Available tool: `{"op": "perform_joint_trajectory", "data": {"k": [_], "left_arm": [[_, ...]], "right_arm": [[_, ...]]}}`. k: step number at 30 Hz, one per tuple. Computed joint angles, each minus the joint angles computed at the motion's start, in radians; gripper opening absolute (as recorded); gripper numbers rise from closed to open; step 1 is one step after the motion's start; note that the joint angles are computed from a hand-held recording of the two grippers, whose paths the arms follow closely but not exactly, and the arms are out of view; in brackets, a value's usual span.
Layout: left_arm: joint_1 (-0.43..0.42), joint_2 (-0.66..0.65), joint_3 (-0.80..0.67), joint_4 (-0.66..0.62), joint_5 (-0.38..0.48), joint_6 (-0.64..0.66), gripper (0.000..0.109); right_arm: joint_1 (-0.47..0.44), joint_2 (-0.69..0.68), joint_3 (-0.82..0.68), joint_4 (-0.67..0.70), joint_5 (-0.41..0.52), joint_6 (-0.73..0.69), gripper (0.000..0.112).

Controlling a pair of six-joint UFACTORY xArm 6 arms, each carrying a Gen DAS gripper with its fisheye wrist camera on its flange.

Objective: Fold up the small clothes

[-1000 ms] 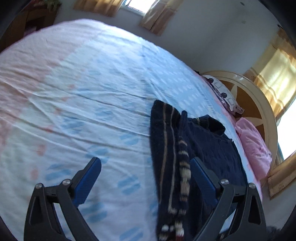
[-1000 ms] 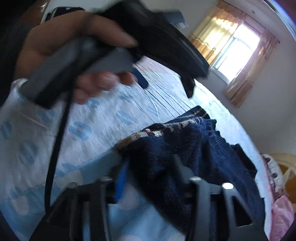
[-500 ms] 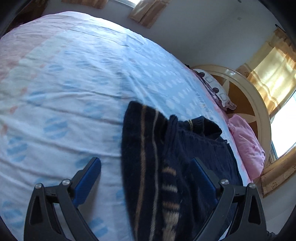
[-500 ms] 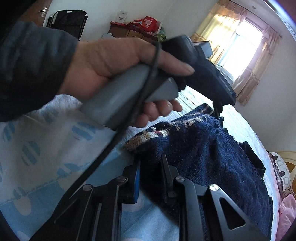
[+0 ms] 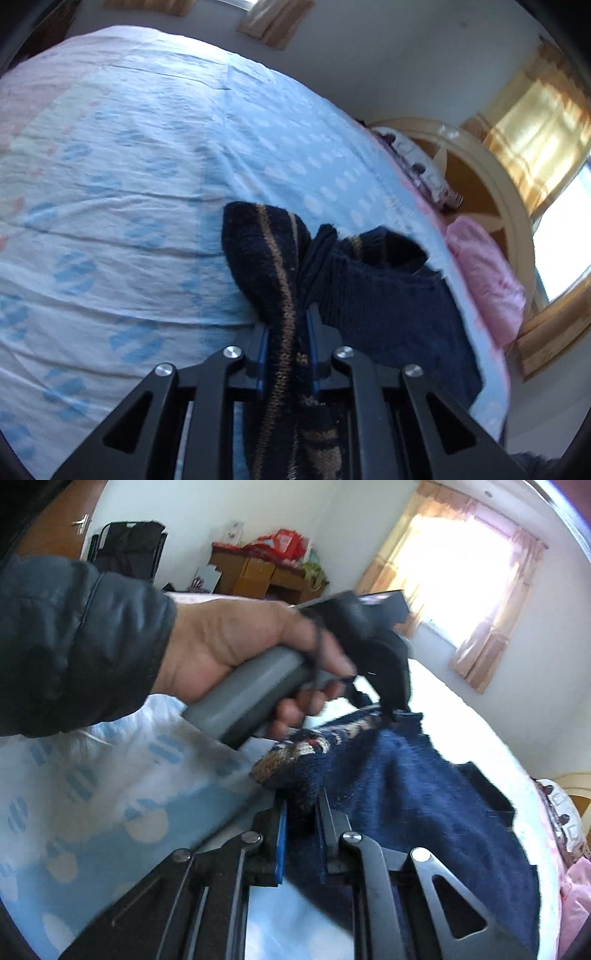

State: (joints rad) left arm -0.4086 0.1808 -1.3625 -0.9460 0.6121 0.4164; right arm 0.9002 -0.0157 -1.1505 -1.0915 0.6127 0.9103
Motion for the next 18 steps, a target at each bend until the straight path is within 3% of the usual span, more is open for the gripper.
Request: {"op": "perform_joint_trajectory", "data": {"k": [4,10,18], "left_arm": [[-0.005,-0.019,0.002,-0.107,-0.004,0.020,0.016],[-0.044,-0.028,-0.015,-0.171,-0.045,0.022,0.015],[-0.119,0.003,-0.095,-0.142,-0.109,-0.028,0.015]], "right_arm": [[-0.017,-0.093,0.070,-0.041,-0.001,0.066,0.011],[-0.035,-0.193,0.150,-0.097,0.006,0.140,0.011],[-0.053,-0.299,0.227,-0.149,0.018,0.205,0.011]]}}
